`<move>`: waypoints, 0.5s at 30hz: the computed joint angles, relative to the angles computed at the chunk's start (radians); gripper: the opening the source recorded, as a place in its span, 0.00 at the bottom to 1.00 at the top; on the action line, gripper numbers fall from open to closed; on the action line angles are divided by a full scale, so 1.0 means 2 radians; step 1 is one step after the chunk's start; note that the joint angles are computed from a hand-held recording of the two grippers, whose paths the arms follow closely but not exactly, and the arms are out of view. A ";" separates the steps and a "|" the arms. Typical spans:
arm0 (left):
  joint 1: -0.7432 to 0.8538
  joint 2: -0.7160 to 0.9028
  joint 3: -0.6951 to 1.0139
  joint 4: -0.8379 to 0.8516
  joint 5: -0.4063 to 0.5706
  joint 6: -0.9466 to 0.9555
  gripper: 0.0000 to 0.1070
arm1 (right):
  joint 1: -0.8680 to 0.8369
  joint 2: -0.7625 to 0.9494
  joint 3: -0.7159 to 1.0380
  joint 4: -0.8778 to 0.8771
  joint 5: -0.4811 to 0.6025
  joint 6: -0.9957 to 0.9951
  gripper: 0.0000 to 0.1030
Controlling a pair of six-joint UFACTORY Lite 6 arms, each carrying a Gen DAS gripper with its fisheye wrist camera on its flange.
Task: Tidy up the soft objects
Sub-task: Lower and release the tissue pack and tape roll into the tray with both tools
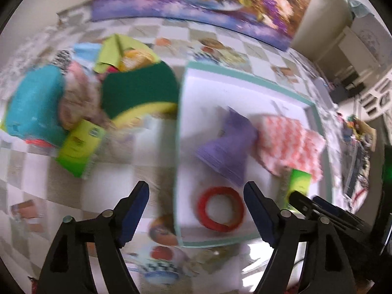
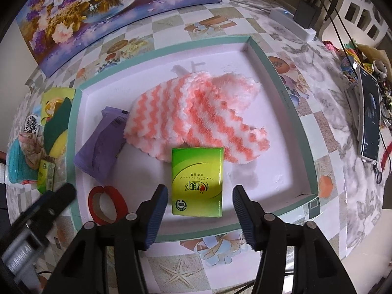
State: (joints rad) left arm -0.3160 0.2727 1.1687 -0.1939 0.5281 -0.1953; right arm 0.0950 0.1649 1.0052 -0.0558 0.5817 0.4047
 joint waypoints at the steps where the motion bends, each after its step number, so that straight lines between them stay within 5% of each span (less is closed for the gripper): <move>1: 0.002 0.000 -0.001 0.019 -0.001 -0.019 0.76 | 0.001 0.000 0.000 -0.002 -0.001 0.001 0.73; 4: 0.005 0.004 -0.001 0.063 0.000 -0.068 0.86 | 0.009 0.001 0.001 -0.015 -0.005 0.012 0.77; 12: 0.046 0.005 -0.020 0.049 0.002 -0.086 0.86 | 0.020 0.008 0.006 -0.045 -0.004 0.035 0.99; 15: 0.051 0.003 -0.024 0.068 0.003 -0.111 0.86 | 0.022 0.006 0.005 -0.057 -0.006 0.044 1.00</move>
